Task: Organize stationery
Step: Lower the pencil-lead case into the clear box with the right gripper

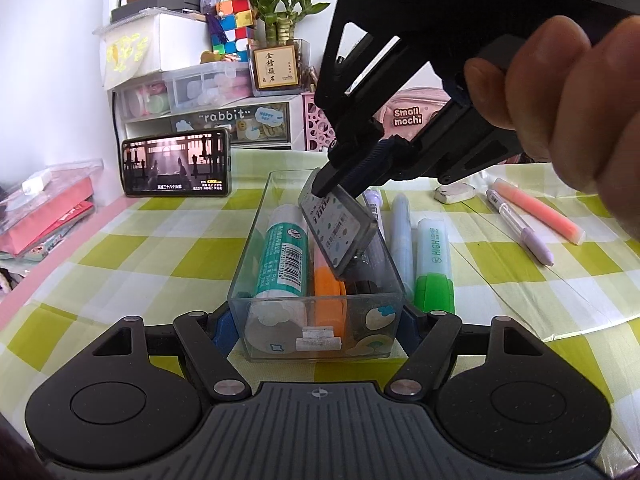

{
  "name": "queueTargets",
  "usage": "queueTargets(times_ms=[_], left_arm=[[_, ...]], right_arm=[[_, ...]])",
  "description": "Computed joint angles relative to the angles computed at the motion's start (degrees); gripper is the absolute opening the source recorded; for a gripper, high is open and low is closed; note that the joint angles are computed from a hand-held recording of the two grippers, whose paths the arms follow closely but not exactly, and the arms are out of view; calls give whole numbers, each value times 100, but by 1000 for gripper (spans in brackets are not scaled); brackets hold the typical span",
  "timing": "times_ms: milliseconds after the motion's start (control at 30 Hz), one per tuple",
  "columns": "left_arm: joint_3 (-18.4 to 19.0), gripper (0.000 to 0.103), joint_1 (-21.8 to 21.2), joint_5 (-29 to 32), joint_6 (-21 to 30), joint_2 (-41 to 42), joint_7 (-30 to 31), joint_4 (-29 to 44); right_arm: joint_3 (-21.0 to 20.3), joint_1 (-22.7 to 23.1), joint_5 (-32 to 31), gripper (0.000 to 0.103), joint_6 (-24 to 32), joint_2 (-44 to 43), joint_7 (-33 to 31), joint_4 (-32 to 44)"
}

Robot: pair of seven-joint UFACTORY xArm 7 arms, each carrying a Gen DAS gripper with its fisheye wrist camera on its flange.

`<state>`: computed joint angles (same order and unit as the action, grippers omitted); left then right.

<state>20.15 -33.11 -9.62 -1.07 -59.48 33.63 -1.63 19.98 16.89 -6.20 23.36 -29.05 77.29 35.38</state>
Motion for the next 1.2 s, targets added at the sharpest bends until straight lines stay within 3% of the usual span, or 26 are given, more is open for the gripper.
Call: queueTargets(times_ms=[167,367,567,933,1000,1200], left_arm=[[-2,73,-8,6,4,11,-6,9],[-6,73,-18,15,5,16,-1,8],[49,73,-87,42,-87,135,29,44],[113,74,-125,98,-122,198,62,67],[98,74,-122,92,-111,191,51,66],[58,74,-114,99,-150,198,9,48]], right_arm=[[93,-80,-256,8,534,321,-27,435],[-94,169,-252,9,1054,549,-453,774],[-219,345,-182,10,1268,687,-907,934],[-513,627,409,16,1220,766,-2082,974],[-642,724,706,17,983,650,-2351,843],[-408,471,520,14,853,456,-2158,662]])
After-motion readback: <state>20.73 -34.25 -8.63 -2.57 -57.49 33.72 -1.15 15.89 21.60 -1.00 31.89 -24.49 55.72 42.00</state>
